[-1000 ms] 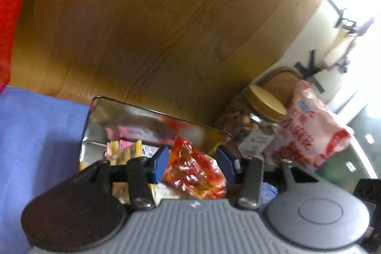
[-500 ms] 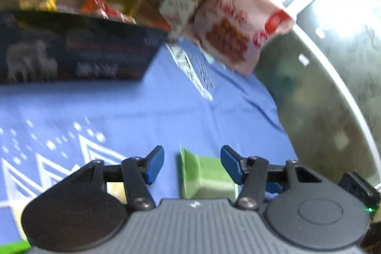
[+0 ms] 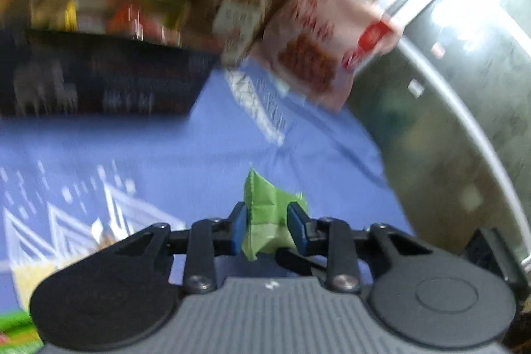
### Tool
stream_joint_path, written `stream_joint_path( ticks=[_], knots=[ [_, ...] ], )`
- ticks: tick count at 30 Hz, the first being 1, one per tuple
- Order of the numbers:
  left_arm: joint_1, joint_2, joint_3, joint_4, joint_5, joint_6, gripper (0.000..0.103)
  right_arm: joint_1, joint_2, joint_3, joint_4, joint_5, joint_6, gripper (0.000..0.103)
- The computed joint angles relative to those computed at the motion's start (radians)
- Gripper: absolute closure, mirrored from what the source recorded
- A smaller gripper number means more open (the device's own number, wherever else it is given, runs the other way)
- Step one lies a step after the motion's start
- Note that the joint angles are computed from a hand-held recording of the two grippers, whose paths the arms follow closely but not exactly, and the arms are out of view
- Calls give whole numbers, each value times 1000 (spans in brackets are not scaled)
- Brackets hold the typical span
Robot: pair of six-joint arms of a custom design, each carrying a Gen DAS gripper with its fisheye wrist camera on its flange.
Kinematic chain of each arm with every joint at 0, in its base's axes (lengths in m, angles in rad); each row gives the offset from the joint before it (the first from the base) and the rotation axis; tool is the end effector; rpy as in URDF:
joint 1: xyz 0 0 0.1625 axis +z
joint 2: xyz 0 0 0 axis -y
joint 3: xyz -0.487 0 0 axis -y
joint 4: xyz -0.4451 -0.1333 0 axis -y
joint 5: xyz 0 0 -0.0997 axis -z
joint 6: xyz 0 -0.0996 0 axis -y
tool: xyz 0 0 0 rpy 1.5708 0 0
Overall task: Organize snacks
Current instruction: 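Grasp the light-green wrapped cake with the left gripper and drop it into the tin, then grasp the green cracker packet with the left gripper and drop it into the tin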
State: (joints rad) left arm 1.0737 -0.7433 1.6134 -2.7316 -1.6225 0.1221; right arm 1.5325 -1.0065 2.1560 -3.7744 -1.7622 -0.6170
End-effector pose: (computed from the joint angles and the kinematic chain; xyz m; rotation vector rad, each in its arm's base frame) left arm -0.2543 -0.7375 0.0851 -0.9274 -2.8619 0.4182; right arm 0.0922 -0.5807 0.2062 0.5460 -2.2951 1.2251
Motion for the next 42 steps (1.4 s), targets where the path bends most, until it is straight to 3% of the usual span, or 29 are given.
stream_joint_path(
  ticks=[7,12,17,19,21,23,25,29,32,37,39,42],
  knots=[
    [4,11,-84,-76,33,6,76,41,51,-156,42,51,-58,68],
    [33,65,-213,-83,76,-40,76,52,122,-342,173,109,-54,69],
    [49,125,-326,-64,167,-41,73,69,216,-487,262,80,-96,68],
    [53,143,-356,-45,202,-50,65,74,251,-521,264,57,-126,66],
    [53,153,-365,-45,213,-31,64,77,267,-532,236,41,-141,62],
    [44,133,-330,-78,240,-16,61,79,252,-507,213,43,-118,60],
    [46,87,-258,-144,206,21,60,69,208,-442,198,88,-77,60],
    [56,-22,-107,-174,154,52,58,28,74,-271,297,186,79,60],
    [63,-100,14,-160,152,55,53,-5,7,-162,358,242,141,60],
    [82,-202,198,-211,180,-2,52,-23,-19,-70,349,227,234,58],
    [100,-239,251,-226,171,-66,52,-26,-29,-51,341,280,275,58],
    [131,-282,301,-223,96,-134,49,-18,-36,-27,362,387,278,58]
  ],
)
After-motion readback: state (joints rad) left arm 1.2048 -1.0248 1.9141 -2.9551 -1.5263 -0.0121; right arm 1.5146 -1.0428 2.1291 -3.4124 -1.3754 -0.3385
